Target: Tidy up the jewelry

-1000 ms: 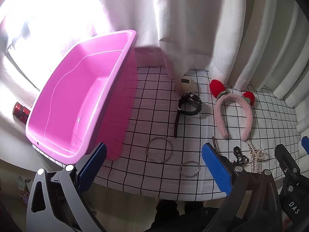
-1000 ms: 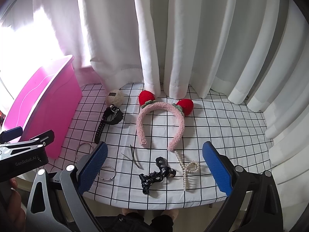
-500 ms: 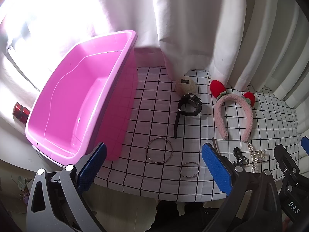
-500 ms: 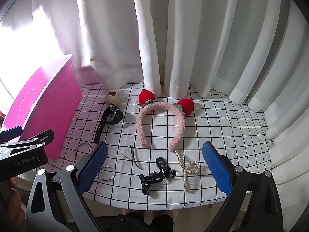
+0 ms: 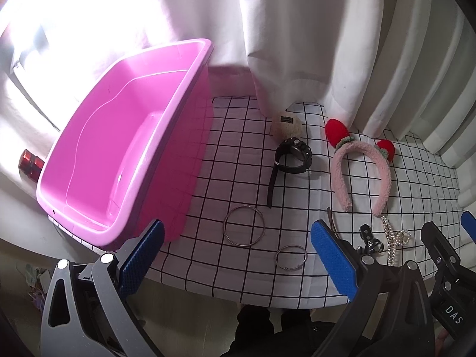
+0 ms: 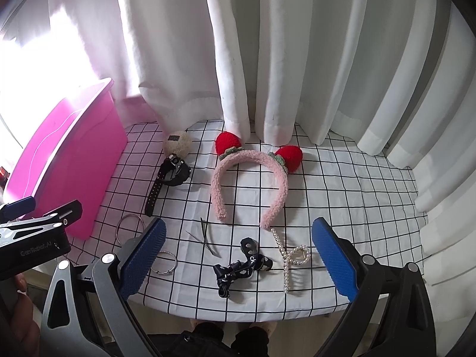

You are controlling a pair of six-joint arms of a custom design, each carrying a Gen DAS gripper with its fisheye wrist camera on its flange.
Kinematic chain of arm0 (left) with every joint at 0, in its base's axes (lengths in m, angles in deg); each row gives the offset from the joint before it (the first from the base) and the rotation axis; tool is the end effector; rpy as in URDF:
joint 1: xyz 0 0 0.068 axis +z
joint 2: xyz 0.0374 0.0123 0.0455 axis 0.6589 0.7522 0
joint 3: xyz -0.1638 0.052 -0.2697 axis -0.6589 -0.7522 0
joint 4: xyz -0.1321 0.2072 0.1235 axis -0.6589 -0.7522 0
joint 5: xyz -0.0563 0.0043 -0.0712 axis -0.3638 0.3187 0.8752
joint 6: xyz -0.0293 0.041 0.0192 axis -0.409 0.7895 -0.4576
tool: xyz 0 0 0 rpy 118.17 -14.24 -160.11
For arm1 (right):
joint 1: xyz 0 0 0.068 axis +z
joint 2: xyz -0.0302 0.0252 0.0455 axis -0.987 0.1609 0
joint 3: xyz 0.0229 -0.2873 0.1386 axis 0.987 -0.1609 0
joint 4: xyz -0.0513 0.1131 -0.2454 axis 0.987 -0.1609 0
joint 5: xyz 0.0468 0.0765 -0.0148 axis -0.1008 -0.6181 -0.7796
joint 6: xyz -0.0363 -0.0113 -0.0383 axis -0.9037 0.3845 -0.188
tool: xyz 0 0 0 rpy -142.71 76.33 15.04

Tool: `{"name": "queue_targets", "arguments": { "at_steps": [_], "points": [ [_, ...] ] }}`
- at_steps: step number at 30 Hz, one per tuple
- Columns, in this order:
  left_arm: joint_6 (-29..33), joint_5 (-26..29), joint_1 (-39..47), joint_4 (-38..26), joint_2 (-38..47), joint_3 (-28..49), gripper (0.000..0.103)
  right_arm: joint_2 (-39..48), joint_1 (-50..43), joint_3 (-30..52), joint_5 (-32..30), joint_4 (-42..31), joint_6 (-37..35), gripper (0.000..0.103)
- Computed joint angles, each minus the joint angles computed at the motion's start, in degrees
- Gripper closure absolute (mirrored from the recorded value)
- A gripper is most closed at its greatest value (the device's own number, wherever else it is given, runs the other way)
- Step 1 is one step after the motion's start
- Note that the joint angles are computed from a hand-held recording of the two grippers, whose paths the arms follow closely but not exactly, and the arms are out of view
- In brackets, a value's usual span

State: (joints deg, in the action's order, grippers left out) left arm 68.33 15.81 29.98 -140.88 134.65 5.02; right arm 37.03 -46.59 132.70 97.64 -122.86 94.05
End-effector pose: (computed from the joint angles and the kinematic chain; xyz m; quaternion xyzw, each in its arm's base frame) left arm 0.2323 -0.0442 0.4216 0.1265 0.9608 0.0120 0.2465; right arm 0.1387 0.0757 0.4227 0.1617 0.9420 -0.0262 0.2930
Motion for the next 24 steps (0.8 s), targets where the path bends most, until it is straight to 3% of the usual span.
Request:
{"name": "queue_targets", "arguments": {
  "at_steps": [13, 24],
  "points": [
    [1.7, 5.9, 7.3, 4.9, -5.1, -14.9, 0.006, -11.8, -12.3, -16.8, -12.7, 8.3, -7.9, 0.009],
    [0.5, 6.7, 6.9, 19.1, -0.3, -25.4, 0.006, -18.1, -32.7, -29.7, -20.6, 13.9, -23.8, 0.009]
  ]
}}
